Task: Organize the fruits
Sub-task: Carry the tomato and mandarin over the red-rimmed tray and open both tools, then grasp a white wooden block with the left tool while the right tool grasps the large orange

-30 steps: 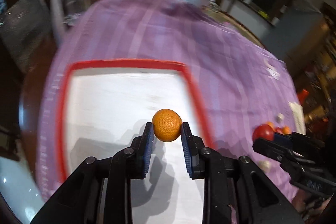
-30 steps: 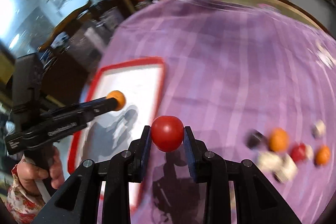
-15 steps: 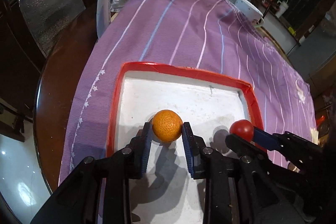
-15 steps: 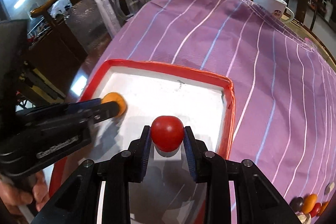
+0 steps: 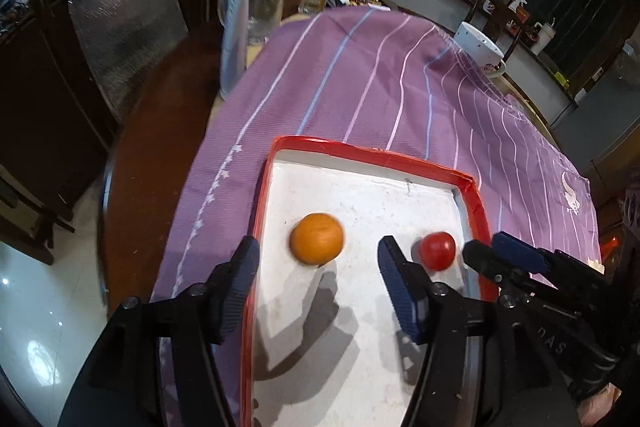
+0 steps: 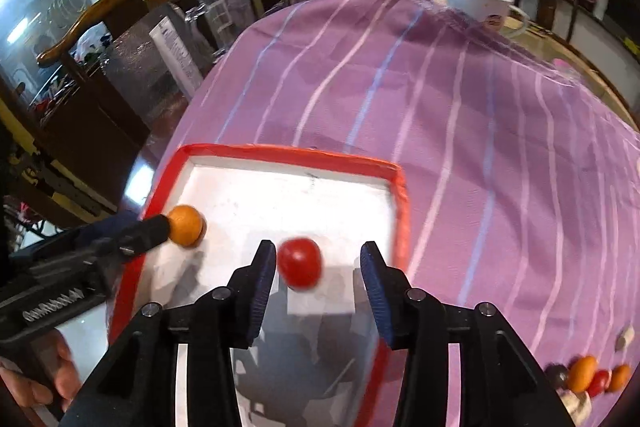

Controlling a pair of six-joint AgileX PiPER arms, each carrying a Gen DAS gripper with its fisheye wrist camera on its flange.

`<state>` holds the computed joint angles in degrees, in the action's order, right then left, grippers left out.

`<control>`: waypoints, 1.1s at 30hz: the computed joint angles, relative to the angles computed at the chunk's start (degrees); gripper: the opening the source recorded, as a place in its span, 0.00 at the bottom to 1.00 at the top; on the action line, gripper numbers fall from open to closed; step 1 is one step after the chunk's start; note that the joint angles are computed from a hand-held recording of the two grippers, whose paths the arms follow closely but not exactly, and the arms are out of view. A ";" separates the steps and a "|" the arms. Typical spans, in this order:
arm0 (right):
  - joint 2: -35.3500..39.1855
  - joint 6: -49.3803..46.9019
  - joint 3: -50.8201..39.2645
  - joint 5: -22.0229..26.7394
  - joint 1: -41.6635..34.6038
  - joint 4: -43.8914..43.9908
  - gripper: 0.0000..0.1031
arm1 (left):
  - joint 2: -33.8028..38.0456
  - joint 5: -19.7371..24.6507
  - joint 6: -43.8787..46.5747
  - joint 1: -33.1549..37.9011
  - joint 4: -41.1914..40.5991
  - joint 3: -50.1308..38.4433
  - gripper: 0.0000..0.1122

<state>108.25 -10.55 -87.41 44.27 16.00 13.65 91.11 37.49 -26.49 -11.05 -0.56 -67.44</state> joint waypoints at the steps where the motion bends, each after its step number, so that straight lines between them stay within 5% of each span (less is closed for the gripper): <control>1: -1.20 0.44 1.49 -0.49 -0.38 -0.47 0.47 | -1.30 0.17 -2.06 -1.00 1.56 0.86 0.57; 9: -13.50 -0.81 16.20 -4.13 -8.08 0.62 0.48 | -7.95 2.12 -10.88 -8.53 4.40 4.78 0.61; 19: -22.91 -17.35 25.54 0.09 -32.31 12.08 0.49 | 2.44 8.10 -15.64 -23.13 6.39 -9.39 0.61; 26: -18.14 -31.05 22.93 6.78 -57.45 20.14 0.49 | 10.55 12.45 -18.16 -33.41 8.35 -19.96 0.61; 33: -10.70 -39.22 19.41 12.62 -65.77 21.06 0.49 | 18.59 14.35 -20.21 -41.04 9.03 -25.74 0.61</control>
